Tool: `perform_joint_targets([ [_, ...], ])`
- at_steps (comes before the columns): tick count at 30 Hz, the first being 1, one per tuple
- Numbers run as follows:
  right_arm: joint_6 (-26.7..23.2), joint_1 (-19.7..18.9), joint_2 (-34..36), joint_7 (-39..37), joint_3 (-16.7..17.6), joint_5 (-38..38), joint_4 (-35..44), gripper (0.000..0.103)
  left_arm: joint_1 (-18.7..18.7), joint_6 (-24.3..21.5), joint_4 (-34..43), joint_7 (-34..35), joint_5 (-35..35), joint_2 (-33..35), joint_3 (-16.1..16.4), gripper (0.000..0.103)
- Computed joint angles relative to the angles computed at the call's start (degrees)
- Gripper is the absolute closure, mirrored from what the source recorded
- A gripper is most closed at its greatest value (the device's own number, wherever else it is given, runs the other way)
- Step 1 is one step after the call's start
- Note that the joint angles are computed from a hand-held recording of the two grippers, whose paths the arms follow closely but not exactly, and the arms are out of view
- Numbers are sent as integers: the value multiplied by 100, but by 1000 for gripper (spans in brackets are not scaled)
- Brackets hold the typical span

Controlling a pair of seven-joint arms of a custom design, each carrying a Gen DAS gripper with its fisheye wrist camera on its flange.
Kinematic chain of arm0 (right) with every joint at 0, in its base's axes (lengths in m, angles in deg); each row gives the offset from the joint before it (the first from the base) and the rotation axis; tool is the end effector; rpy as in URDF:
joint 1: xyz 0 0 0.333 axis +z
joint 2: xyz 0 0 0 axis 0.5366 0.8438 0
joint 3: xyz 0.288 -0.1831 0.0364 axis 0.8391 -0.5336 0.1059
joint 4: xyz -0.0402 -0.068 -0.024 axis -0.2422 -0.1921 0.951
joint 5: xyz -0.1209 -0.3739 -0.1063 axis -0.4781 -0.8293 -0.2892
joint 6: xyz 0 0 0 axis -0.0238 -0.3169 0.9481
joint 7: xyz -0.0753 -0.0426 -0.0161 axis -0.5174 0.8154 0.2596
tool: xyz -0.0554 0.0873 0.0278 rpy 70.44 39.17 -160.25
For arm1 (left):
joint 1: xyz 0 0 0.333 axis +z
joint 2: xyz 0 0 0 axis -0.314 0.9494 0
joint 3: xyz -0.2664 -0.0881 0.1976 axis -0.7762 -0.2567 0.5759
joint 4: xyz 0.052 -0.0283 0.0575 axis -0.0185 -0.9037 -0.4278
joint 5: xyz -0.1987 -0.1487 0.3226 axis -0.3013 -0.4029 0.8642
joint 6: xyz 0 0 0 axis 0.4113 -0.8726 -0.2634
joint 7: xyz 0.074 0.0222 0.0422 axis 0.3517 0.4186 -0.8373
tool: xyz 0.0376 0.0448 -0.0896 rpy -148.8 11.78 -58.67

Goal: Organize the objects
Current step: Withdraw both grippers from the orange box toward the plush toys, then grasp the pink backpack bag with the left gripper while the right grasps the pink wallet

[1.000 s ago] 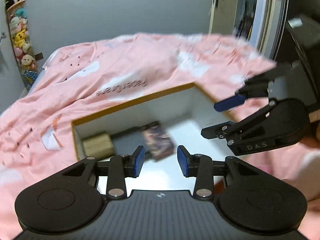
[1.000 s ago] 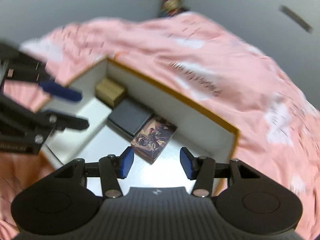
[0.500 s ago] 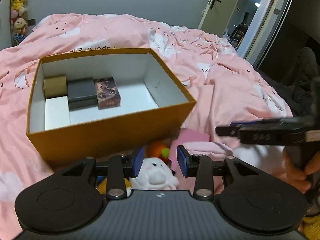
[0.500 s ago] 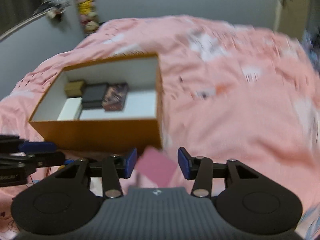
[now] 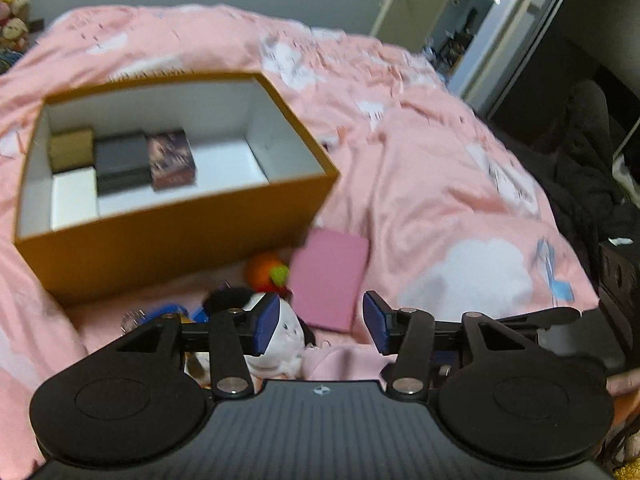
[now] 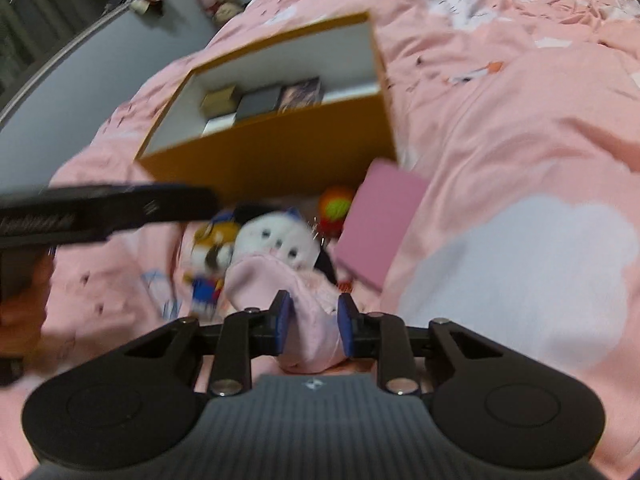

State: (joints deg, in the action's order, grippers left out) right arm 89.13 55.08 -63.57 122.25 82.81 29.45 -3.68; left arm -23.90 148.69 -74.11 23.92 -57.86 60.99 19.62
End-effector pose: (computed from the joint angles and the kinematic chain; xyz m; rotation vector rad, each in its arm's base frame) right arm 0.6268 0.3706 0.5094 -2.0039 1.4566 -0.0774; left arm 0.6261 -0.1769 0.5494 -1.7604 2.1471 -1.1106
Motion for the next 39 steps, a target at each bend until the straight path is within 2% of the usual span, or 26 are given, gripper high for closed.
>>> perform_joint_targets([
  [5, -12, 114, -175, -84, 0, -226, -342, 68, 45, -984, 443, -172, 58, 350, -15, 41],
  [7, -57, 87, -225, -194, 39, -161, -432, 68, 6, -1439, 686, -545, 437, 537, 31, 41],
  [10, -98, 31, -223, -286, 67, 17, -443, 68, 47, -2089, 1029, -689, 553, 815, -10, 41],
  [15, -172, 27, -209, -429, 62, 81, -415, 67, 81, -2473, 1225, -1005, 571, 1073, -58, 39],
  [16, -172, 29, -209, -445, 59, 86, -414, 66, 108, -2485, 1222, -1010, 509, 1085, -74, 44],
  [19, -132, -5, -249, -573, 90, 193, -453, 64, 119, -2235, 974, -869, 451, 917, -110, 52],
  [24, 37, -64, -496, -769, 102, 404, -673, 60, 113, -1498, 470, -567, 185, 488, -126, 57],
  [26, 144, -102, -627, -855, 108, 545, -788, 57, 128, -1056, 190, -240, -128, 239, -146, 60],
  [30, 377, -172, -788, -1121, 135, 865, -841, 44, 105, -246, -226, 597, -991, -199, -126, 63],
  [33, 444, -245, -740, -1428, 199, 1239, -667, 44, 19, 429, -452, 1108, -1564, -400, -55, 64],
  [35, 412, -284, -620, -1547, 224, 1458, -471, 44, -21, 718, -503, 1198, -1807, -420, 14, 64],
  [37, 453, -186, -430, -1237, 118, 1312, -245, 44, -63, 1008, -516, 1070, -1750, -327, 49, 65],
  [39, 389, 109, -197, -206, -250, 533, 26, 52, -61, 1098, -517, 799, -1487, -173, 87, 67],
])
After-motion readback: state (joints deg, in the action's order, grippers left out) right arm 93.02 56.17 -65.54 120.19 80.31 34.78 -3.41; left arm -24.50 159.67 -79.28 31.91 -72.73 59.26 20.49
